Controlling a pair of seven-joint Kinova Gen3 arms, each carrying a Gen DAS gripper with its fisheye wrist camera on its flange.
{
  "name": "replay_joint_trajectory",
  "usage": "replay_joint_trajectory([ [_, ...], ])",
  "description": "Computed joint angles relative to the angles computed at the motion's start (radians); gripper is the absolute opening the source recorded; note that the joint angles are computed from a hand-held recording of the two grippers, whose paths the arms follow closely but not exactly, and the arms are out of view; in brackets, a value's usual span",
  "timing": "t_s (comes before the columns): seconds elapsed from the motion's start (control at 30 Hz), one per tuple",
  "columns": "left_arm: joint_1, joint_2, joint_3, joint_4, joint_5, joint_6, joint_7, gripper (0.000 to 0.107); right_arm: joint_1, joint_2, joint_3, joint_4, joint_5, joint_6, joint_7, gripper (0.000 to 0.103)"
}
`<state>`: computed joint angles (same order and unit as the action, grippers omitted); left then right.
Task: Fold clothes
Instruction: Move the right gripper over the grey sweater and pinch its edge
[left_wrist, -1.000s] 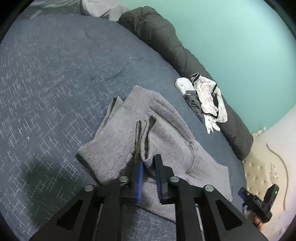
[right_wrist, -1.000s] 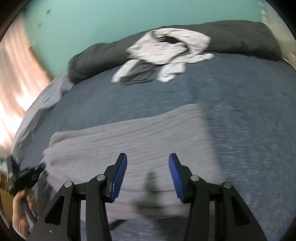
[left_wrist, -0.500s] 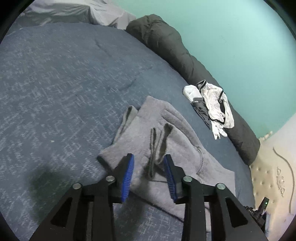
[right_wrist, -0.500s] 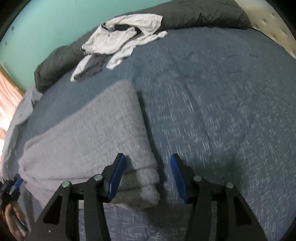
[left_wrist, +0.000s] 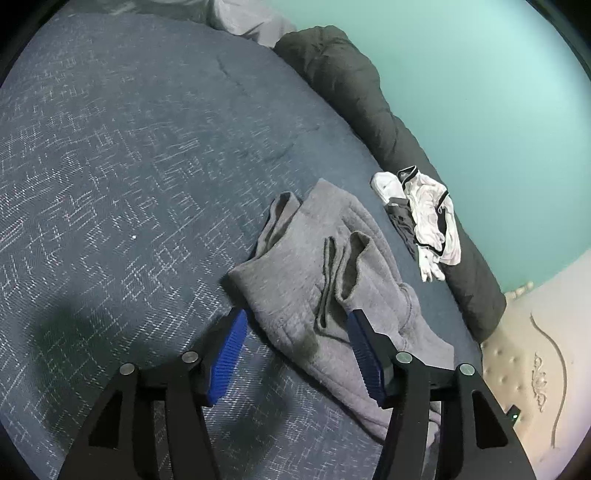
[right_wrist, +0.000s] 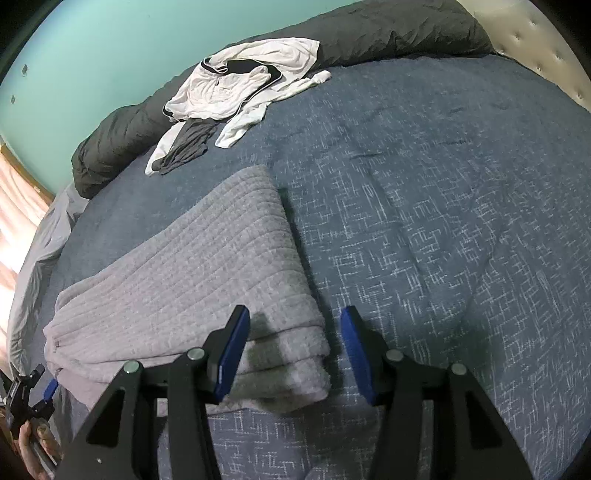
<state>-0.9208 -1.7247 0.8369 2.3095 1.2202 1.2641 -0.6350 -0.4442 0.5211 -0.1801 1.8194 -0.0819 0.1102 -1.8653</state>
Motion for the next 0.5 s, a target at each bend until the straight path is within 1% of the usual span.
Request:
replay_joint_trajectory([
  [0.03, 0.0, 0.001, 0.001, 0.001, 0.002, 0.001, -0.004, 0.061, -0.005, -0.007, 0.004, 0.01, 0.013, -0.015, -0.012, 0.052],
  [0.07, -0.002, 0.0, 0.003, 0.006, 0.011, -0.001, -0.01, 0.061, 0.003, -0.012, -0.011, 0.017, 0.013, -0.029, -0.008, 0.052],
  [0.13, -0.008, 0.002, 0.01, 0.011, 0.026, 0.002, -0.017, 0.061, 0.05, -0.014, -0.08, 0.02, 0.008, -0.043, 0.024, 0.052],
  [0.17, -0.012, 0.003, 0.013, 0.014, 0.033, 0.005, -0.02, 0.061, 0.063, -0.013, -0.106, 0.016, 0.011, -0.04, 0.035, 0.049],
  [0.3, -0.021, 0.001, 0.012, 0.011, 0.045, 0.011, -0.026, 0.061, 0.1, 0.019, -0.224, -0.048, 0.013, 0.015, 0.1, 0.038],
  [0.33, -0.021, 0.002, 0.01, 0.008, 0.042, 0.012, -0.03, 0.061, 0.104, 0.033, -0.251, -0.07, 0.006, 0.034, 0.119, 0.032],
  [0.37, -0.023, 0.005, 0.008, 0.004, 0.038, 0.014, -0.034, 0.061, 0.106, 0.048, -0.276, -0.093, -0.003, 0.054, 0.14, 0.028],
  [0.43, -0.024, 0.01, 0.005, -0.002, 0.028, 0.015, -0.037, 0.061, 0.092, 0.069, -0.306, -0.134, -0.018, 0.093, 0.184, 0.024],
  [0.5, -0.022, 0.011, 0.003, -0.001, 0.023, 0.014, -0.035, 0.061, 0.05, 0.08, -0.301, -0.157, -0.029, 0.122, 0.213, 0.02],
])
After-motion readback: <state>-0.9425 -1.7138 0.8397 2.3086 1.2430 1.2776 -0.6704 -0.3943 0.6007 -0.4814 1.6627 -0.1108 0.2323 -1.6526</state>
